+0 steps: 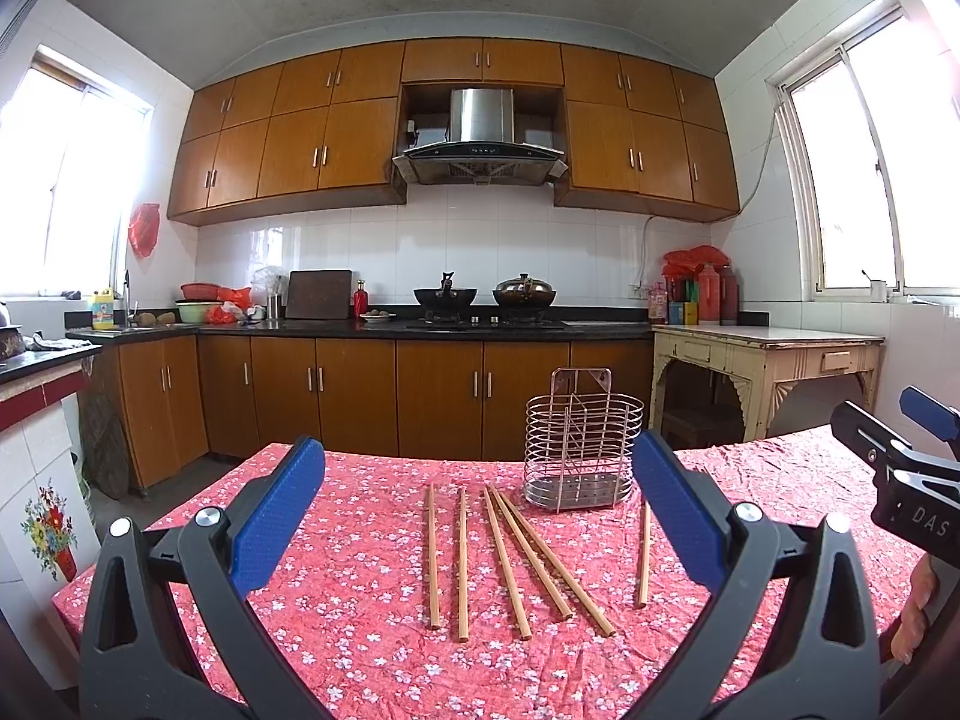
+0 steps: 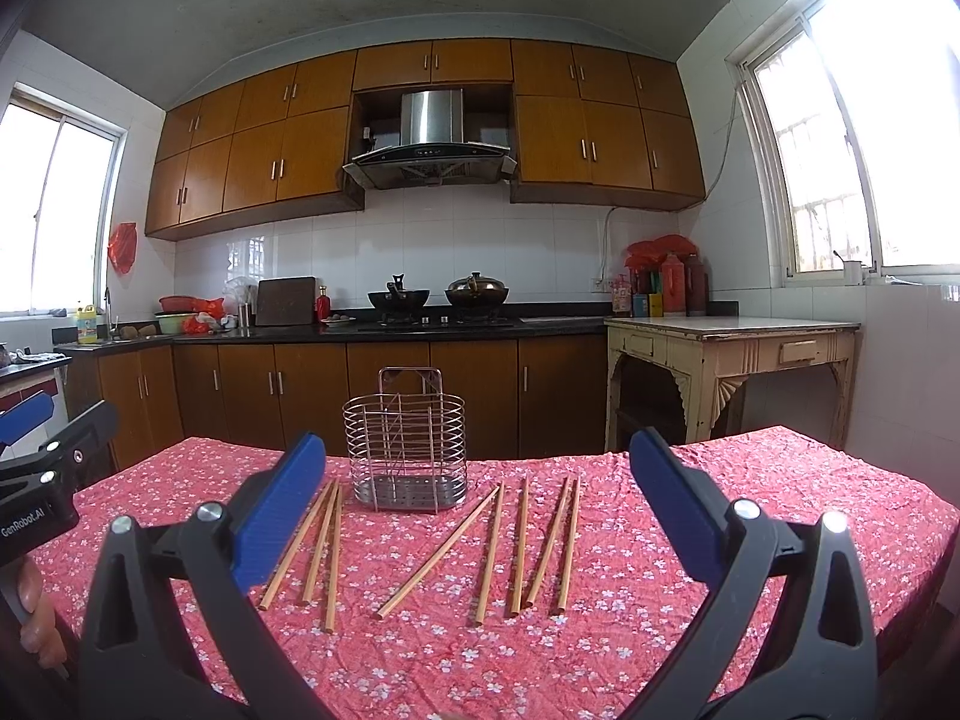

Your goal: Organize utensils

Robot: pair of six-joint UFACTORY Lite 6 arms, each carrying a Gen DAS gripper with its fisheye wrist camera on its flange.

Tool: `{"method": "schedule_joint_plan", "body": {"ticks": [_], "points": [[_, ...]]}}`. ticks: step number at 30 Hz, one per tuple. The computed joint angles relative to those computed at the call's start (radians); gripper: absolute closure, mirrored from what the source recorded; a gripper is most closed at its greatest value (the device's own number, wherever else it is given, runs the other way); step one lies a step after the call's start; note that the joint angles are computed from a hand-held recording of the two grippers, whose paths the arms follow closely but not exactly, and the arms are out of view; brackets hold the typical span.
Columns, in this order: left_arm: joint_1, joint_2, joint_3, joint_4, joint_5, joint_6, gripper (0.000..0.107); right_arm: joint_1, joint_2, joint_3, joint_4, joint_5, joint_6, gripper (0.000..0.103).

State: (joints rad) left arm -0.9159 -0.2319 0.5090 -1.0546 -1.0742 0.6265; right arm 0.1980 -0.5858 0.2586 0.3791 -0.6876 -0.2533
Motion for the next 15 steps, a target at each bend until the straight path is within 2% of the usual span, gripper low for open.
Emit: {"method": "schedule_joint_plan", "body": {"ticks": [15], "points": [[-0.004,0.029,0.017,0.003,-0.003,-0.011,0.006,-0.005,-0.007,0.000,-0.001,0.009,0.003,0.004]]}}
